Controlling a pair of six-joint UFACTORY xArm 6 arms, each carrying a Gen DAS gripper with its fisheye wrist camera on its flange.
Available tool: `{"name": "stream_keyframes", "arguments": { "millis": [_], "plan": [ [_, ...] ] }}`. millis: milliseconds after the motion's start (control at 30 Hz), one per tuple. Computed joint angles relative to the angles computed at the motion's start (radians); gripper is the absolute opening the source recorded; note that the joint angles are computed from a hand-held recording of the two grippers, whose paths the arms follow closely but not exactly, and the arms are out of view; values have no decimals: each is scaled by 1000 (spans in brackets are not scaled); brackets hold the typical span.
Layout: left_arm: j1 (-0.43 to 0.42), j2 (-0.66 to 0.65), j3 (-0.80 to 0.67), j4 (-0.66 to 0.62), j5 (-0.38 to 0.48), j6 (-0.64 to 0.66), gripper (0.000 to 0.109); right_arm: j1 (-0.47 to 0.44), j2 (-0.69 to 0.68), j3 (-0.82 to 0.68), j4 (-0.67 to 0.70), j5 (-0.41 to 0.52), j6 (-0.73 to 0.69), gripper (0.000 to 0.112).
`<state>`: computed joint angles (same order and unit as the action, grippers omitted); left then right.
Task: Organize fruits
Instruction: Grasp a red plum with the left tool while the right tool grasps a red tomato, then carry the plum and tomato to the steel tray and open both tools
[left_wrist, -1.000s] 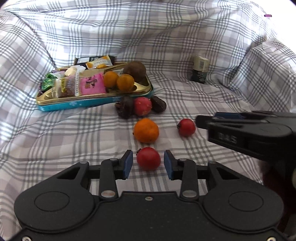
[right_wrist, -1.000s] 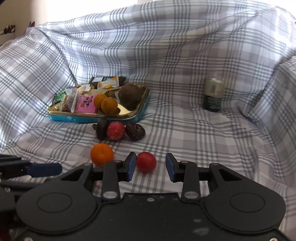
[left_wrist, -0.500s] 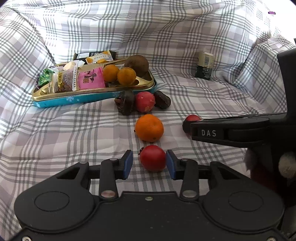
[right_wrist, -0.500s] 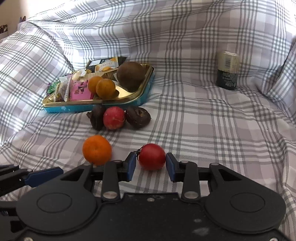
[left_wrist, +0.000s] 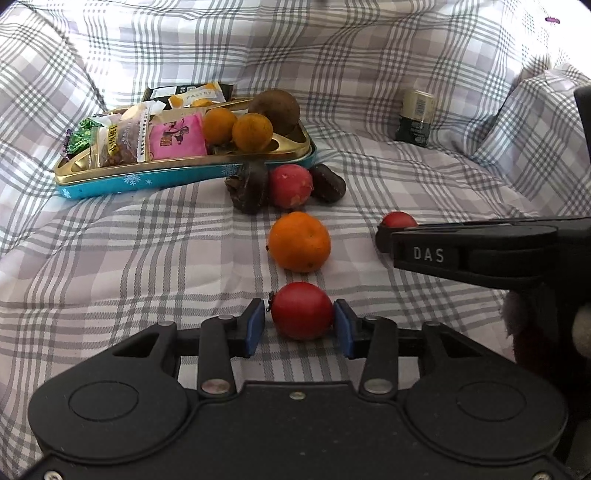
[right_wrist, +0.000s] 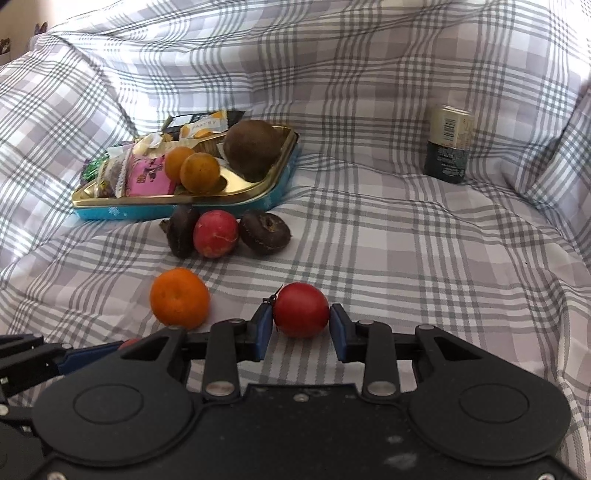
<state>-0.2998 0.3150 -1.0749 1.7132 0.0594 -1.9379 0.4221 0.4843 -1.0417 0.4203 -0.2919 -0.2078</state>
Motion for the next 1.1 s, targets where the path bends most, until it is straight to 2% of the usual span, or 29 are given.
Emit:
{"name": "stream_keyframes", "arguments": {
  "millis": [133, 167, 233, 333, 500, 600, 767, 900, 1100],
  "plan": [
    [6, 3, -10, 60, -7, -75, 51, 9, 0, -5, 73, -5, -51, 35],
    [6, 4, -13, 74, -8, -91, 48, 17, 1, -7, 111, -12, -86, 35],
    [6, 7, -24, 146, -20, -166, 45, 29, 6, -8, 159, -34, -132, 35],
    [-4, -3, -25, 241, 7, -268, 45, 38, 8, 2, 175, -76, -147, 35],
    [-33, -47, -16, 512, 56, -562, 45, 34, -7, 64, 79, -195, -69, 35],
    [-51, -93, 18, 613, 88, -671, 45, 14, -45, 134, -36, -263, 44, 35],
    [-75, -226, 136, 684, 145, -768, 45, 11, -144, 292, -92, -364, 187, 35],
    [-99, -350, 270, 647, 202, -778, 45, 21, -239, 454, -103, -449, 250, 35],
    [-139, -509, 449, 520, 272, -688, 45, 75, -350, 666, -46, -571, 299, 35]
  ]
}}
